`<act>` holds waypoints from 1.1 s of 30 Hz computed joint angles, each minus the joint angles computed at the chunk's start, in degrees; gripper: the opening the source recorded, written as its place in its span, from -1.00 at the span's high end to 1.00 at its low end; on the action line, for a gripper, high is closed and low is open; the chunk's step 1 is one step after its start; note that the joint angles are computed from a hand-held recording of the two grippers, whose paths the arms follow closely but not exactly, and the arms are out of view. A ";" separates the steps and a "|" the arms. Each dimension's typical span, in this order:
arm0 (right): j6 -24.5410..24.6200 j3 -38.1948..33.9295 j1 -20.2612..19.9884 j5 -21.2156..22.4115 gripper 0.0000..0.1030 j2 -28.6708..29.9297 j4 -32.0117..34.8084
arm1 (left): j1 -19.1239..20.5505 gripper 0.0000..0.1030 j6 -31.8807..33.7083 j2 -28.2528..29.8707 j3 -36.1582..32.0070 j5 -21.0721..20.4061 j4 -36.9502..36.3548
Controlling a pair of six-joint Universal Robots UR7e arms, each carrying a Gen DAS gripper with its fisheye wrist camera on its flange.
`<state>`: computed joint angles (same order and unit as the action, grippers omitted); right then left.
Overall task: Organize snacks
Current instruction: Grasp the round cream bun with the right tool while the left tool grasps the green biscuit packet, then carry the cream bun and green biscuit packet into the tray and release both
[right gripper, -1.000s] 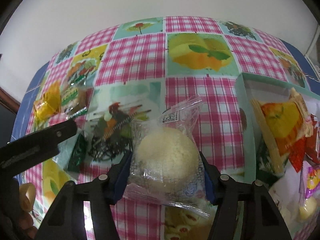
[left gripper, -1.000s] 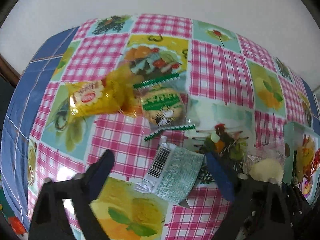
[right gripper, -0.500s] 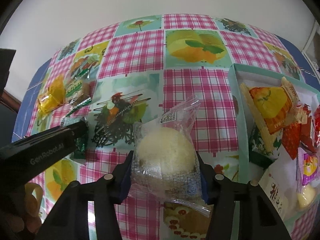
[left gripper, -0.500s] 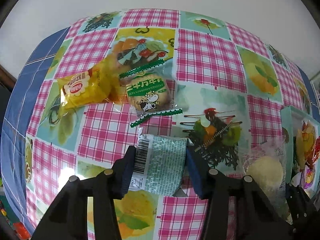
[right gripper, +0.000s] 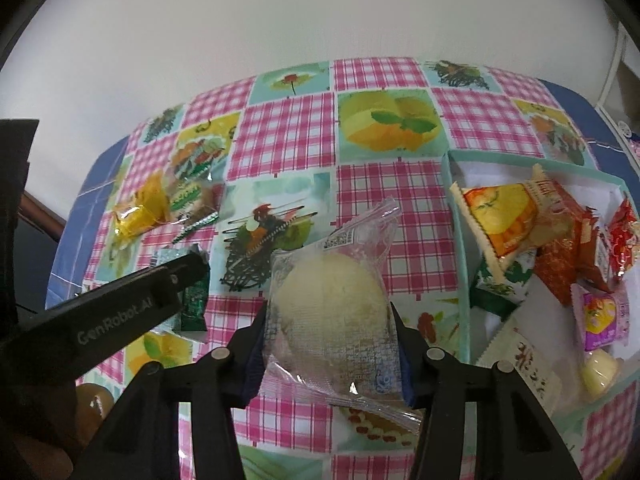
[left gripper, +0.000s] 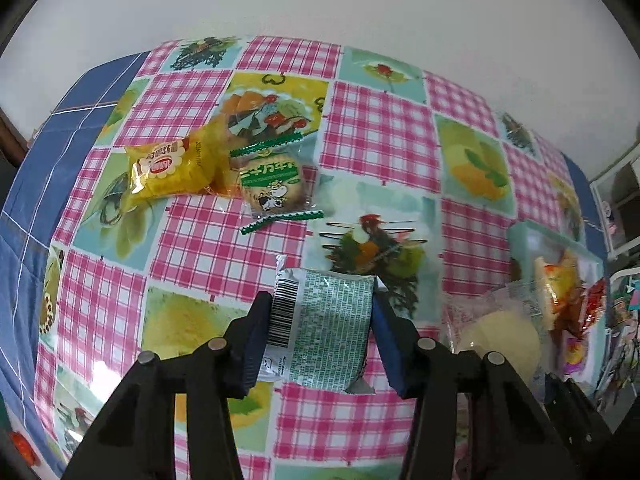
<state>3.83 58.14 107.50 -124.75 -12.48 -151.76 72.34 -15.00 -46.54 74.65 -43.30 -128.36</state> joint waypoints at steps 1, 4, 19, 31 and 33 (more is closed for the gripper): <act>0.11 0.66 0.09 0.09 -0.06 -0.47 -0.20 | -0.35 0.01 -0.10 -0.41 0.55 -0.12 -0.40; 0.30 2.78 0.24 0.55 -0.06 -1.87 -1.60 | -0.94 0.01 0.18 -1.08 1.29 -0.22 -1.82; 3.31 9.67 -1.08 1.97 -0.06 -8.01 -6.61 | -2.91 0.01 2.98 -0.88 2.09 -0.38 -6.26; 7.32 15.91 -3.89 -4.04 -0.06 -13.80 -12.73 | -6.05 0.01 7.21 1.37 4.21 -4.07 -7.28; 8.87 17.29 -4.72 -5.28 -0.06 -14.86 -13.33 | -6.72 0.01 8.11 1.96 4.62 -5.02 -7.11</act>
